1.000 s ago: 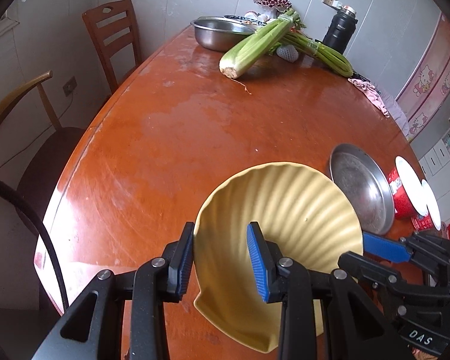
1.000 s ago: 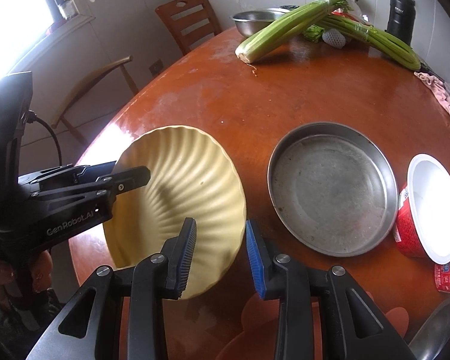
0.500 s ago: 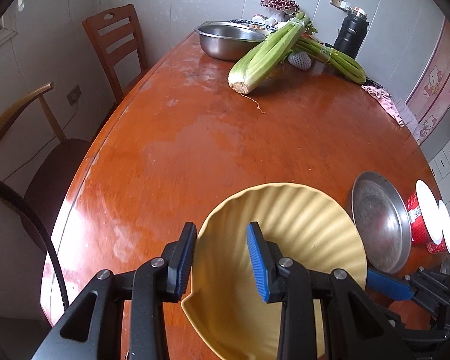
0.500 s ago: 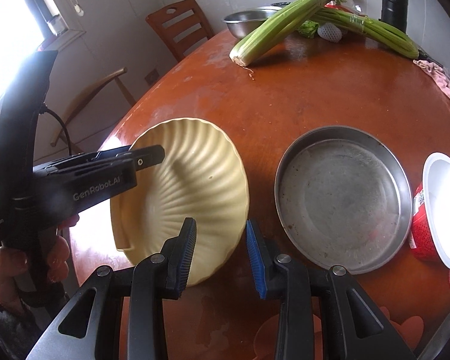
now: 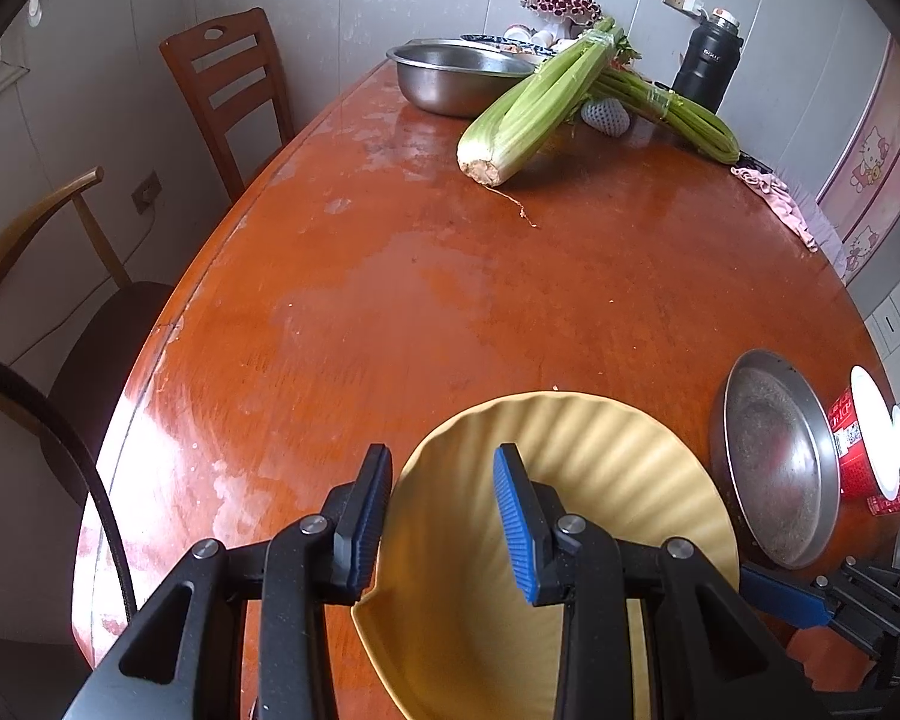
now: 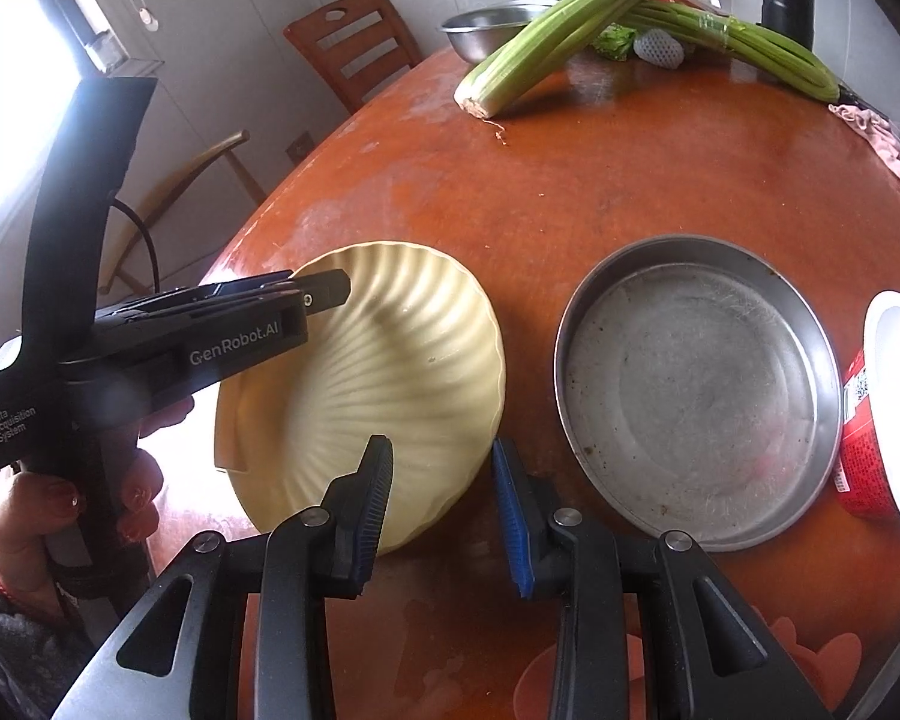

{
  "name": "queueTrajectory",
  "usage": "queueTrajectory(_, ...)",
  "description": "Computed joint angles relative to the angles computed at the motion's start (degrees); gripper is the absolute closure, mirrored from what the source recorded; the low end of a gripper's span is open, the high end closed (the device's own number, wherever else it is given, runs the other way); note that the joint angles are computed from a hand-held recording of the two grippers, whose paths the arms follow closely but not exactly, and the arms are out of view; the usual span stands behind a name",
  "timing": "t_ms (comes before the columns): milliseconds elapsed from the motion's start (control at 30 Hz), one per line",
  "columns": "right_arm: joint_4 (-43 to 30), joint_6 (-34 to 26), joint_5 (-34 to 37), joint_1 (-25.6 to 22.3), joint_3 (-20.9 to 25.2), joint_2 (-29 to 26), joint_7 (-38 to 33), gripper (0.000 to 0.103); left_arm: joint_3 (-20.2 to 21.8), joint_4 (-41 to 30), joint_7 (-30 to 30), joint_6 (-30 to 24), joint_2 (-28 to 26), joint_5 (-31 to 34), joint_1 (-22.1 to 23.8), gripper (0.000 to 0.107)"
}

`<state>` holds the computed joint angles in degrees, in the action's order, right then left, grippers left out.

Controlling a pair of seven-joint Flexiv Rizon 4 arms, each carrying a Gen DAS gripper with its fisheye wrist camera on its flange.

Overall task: Organize plates and bowls
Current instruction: 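Lift the yellow shell bowl with the left gripper and carry it, then lower the shell bowl onto the table and open the left gripper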

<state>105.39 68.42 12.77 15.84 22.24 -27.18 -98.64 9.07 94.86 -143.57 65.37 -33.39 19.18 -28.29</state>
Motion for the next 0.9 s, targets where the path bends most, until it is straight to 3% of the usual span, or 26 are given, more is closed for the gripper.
queueTrajectory(467,-0.33,-1.16,1.11,-0.47,0.23,0.34,-0.94,0.063,0.75,1.51,-1.18,2.16,1.00,0.15,-0.61,0.069)
queueTrajectory(900,4.32,3.87,4.50,-2.61,1.20,5.63,-3.57,0.063,2.24,1.85,-9.09,0.90,5.96,9.11,-5.12,0.052)
